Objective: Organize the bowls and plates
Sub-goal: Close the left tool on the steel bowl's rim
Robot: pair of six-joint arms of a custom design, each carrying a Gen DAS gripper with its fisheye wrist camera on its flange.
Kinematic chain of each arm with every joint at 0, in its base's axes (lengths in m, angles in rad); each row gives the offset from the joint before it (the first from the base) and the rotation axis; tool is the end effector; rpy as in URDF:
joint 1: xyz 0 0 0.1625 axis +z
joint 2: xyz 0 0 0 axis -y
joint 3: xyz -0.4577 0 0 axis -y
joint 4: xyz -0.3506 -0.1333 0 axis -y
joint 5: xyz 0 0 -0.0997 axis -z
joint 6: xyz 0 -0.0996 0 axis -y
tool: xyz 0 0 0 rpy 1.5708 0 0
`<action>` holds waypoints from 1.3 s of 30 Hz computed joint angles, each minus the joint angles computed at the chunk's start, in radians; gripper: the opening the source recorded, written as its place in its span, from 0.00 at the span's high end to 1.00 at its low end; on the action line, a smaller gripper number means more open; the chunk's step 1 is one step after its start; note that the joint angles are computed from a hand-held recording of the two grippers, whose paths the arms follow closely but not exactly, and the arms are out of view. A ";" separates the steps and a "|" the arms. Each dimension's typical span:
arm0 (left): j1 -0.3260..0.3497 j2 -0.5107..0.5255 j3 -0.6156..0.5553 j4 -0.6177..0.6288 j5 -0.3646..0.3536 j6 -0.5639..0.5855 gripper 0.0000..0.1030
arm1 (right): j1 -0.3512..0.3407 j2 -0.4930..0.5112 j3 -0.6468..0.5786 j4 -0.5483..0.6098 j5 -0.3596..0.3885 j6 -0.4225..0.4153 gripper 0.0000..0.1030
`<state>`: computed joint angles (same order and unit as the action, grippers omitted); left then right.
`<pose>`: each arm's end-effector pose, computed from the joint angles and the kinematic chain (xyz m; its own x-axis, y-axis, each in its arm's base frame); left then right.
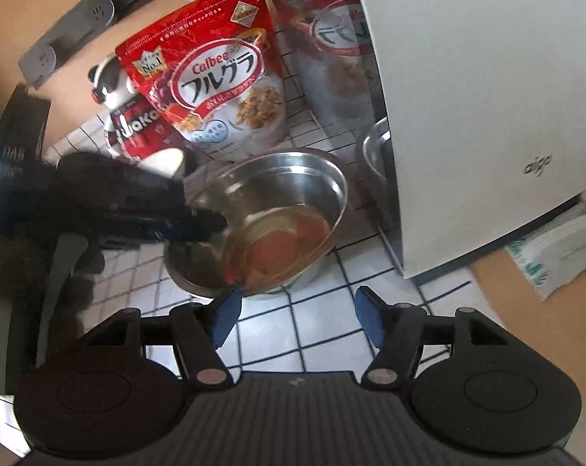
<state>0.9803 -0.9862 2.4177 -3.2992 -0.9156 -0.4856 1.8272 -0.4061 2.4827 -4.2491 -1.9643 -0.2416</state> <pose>-0.0725 -0.4566 0.1506 -0.9188 -0.1113 -0.3787 0.1171 0.8394 -0.5307 0.1896 -0.3482 0.0172 -0.8709 -0.2144 0.4423 -0.4299 0.7685 -0.4740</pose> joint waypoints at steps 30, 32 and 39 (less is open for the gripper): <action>0.006 -0.181 0.141 -0.009 0.055 -0.205 0.73 | 0.028 0.014 -0.140 0.203 0.041 0.070 0.36; 0.042 -0.148 0.113 -0.002 0.018 -0.199 0.72 | 0.030 0.010 -0.133 0.209 0.058 0.056 0.36; 0.085 -0.116 0.048 0.124 -0.055 -0.132 0.78 | 0.065 0.002 -0.118 0.221 0.018 0.032 0.36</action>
